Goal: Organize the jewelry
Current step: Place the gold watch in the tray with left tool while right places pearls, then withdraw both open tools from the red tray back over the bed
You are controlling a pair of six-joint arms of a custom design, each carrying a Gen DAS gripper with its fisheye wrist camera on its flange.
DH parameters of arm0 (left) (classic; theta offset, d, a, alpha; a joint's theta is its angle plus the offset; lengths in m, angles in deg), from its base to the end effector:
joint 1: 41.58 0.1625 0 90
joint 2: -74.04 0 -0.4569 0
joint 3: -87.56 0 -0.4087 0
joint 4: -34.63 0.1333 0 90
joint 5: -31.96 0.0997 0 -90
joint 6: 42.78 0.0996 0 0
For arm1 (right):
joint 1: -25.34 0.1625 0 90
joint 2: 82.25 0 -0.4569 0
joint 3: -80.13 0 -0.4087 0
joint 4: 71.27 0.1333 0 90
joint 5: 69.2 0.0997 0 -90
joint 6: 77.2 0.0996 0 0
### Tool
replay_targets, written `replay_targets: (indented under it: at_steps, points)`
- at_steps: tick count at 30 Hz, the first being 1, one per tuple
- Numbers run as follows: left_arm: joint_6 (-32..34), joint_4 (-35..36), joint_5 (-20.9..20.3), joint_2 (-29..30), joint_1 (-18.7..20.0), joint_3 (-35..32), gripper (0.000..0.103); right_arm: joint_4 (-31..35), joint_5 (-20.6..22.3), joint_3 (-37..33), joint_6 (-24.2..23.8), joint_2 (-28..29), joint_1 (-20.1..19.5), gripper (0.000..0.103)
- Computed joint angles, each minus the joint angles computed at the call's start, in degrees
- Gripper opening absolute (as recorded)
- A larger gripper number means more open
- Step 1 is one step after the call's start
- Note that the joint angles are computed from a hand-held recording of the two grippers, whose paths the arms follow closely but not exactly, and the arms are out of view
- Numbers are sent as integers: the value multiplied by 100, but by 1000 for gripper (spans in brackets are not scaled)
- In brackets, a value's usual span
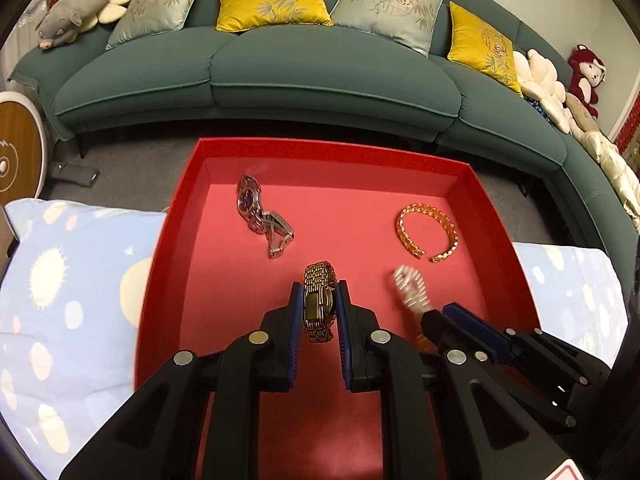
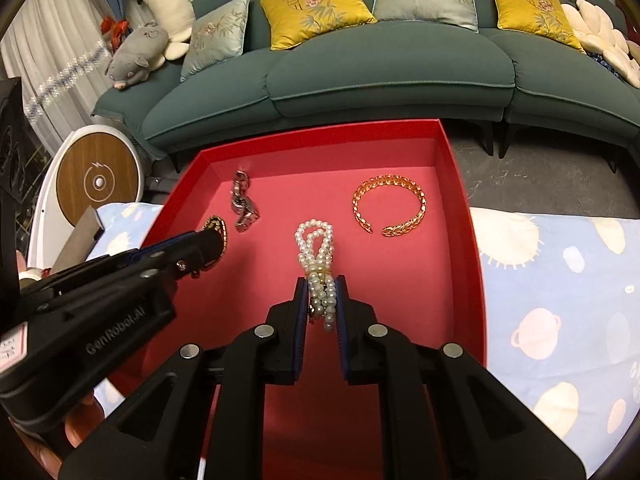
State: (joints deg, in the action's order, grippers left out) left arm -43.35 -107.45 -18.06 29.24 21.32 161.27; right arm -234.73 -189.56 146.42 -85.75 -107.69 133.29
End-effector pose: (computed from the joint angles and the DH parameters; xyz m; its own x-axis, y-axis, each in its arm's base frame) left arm -0.1905 -0.8053 0.2559 -0.8014 0.1159 -0.5868 0.4108 0.8196 -0.3993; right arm 0.3415 -0.7850 0.0728 -0.8562 -0.1259 0.5011 -0.3912 0.7914 -0.4696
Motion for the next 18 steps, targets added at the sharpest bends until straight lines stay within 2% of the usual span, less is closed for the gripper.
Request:
replay_targets:
  at_steps: [3, 5, 6, 8, 9, 12, 14, 18]
  points:
    - [-90, -197, 90, -20, 30, 85, 17, -150, -24, 35, -66, 14, -27, 17]
    - [-79, -431, 26, -122, 24, 216, 18, -303, 48, 78, -178, -3, -45, 25]
    - [-87, -507, -3, -192, 9, 281, 25, -430, 60, 135, -234, -28, -28, 29]
    - [-63, -724, -57, -392, -34, 467, 40, -818, 69, 374, -335, -146, 26, 46]
    - [-22, -882, -47, -520, -77, 613, 40, -1010, 139, 541, -368, -243, 48, 49]
    - [99, -1011, 21, -1005, -265, 1087, 41, -1339, 326, 1121, -336, -661, 122, 49]
    - [38, -933, 68, -1345, -397, 1399, 46, -1536, 345, 1575, -292, -1002, 204, 49]
    - [-123, -801, 413, -2081, -705, 2206, 47, -1826, 176, 2474, -187, -1659, 418, 49]
